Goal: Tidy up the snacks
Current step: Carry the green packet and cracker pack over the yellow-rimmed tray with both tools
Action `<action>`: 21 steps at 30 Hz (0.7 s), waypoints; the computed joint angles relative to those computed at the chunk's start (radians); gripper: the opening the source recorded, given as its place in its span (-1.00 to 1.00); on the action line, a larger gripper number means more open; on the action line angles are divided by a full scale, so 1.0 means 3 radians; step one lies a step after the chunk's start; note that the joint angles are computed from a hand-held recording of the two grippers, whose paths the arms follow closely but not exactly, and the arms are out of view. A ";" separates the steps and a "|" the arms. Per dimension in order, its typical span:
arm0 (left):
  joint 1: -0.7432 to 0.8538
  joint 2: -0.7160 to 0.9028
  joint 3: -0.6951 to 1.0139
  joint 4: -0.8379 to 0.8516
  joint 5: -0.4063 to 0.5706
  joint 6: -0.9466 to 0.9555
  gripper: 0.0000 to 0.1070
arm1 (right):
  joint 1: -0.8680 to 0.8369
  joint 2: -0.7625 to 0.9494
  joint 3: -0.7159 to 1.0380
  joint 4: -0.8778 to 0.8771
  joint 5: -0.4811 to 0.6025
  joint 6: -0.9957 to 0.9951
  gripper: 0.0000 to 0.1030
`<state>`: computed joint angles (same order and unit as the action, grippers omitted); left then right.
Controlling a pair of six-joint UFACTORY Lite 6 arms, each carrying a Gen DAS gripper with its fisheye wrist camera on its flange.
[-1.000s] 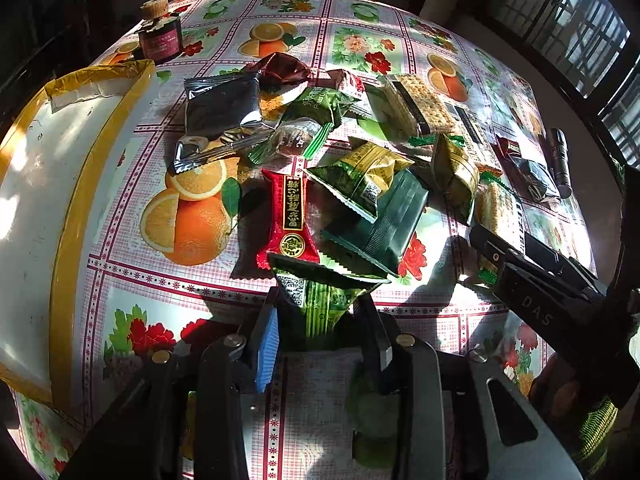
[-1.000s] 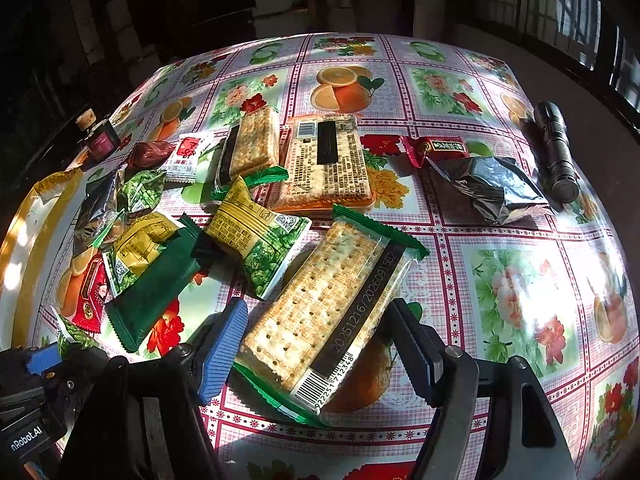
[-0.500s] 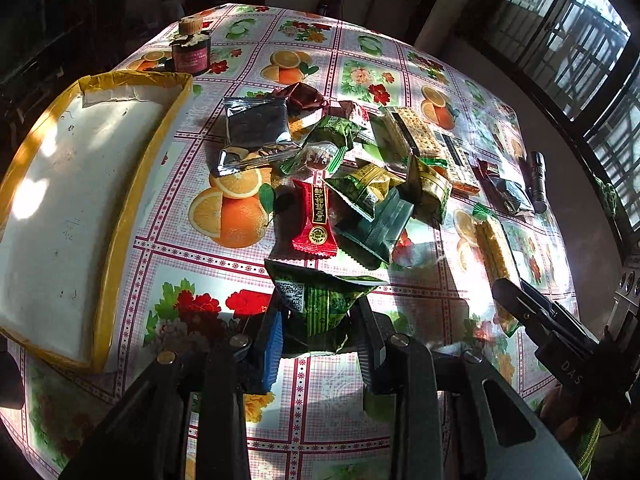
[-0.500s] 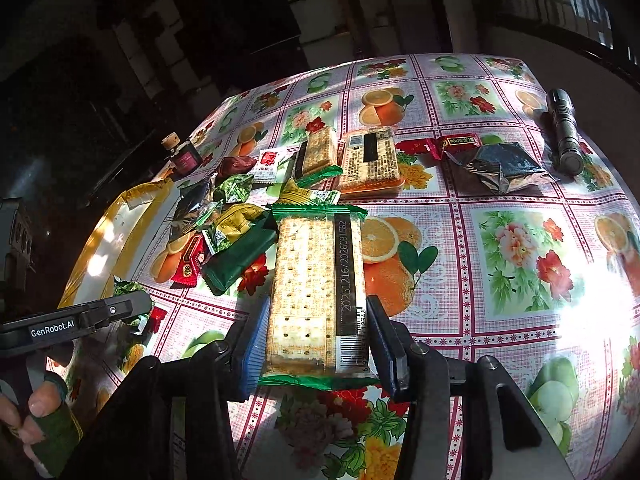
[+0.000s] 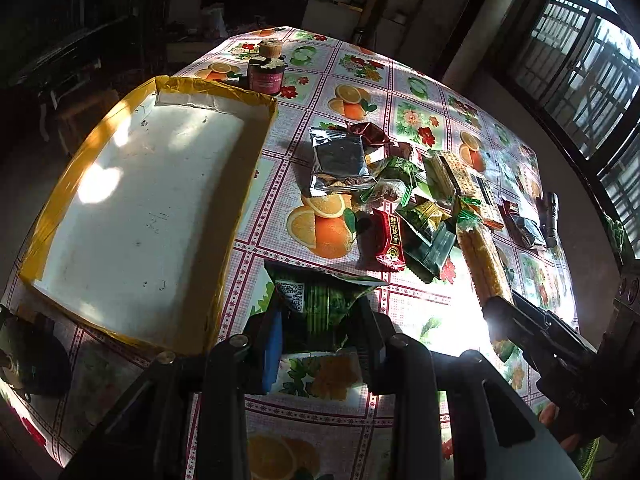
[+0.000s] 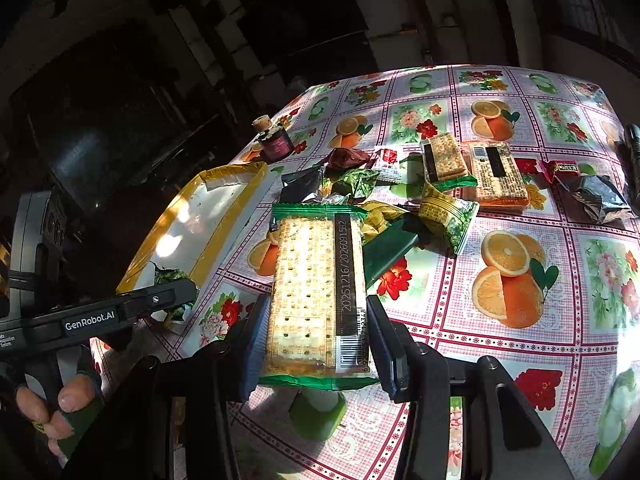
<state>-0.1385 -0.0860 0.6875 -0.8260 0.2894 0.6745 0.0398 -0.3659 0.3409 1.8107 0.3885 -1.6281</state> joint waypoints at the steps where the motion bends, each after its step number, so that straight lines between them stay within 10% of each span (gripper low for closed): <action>1: 0.0103 -0.0003 0.0011 -0.0026 0.0025 0.0060 -0.43 | 0.0134 0.0070 0.0074 0.0111 -0.0029 -0.0053 -0.03; 12: 0.1075 0.0300 0.0327 -0.0271 0.0262 0.0645 -0.43 | 0.1060 0.1070 0.1014 0.1017 -0.0181 -0.0675 -0.02; 21: 0.1239 0.0912 0.0840 0.0224 0.0187 0.0189 -0.43 | 0.1330 0.2431 0.2488 0.0577 -0.0118 -0.0110 -0.02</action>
<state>0.2333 0.1875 0.9396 -0.7589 0.3454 0.7313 0.4388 0.3634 1.0874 1.9838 0.3530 -1.6610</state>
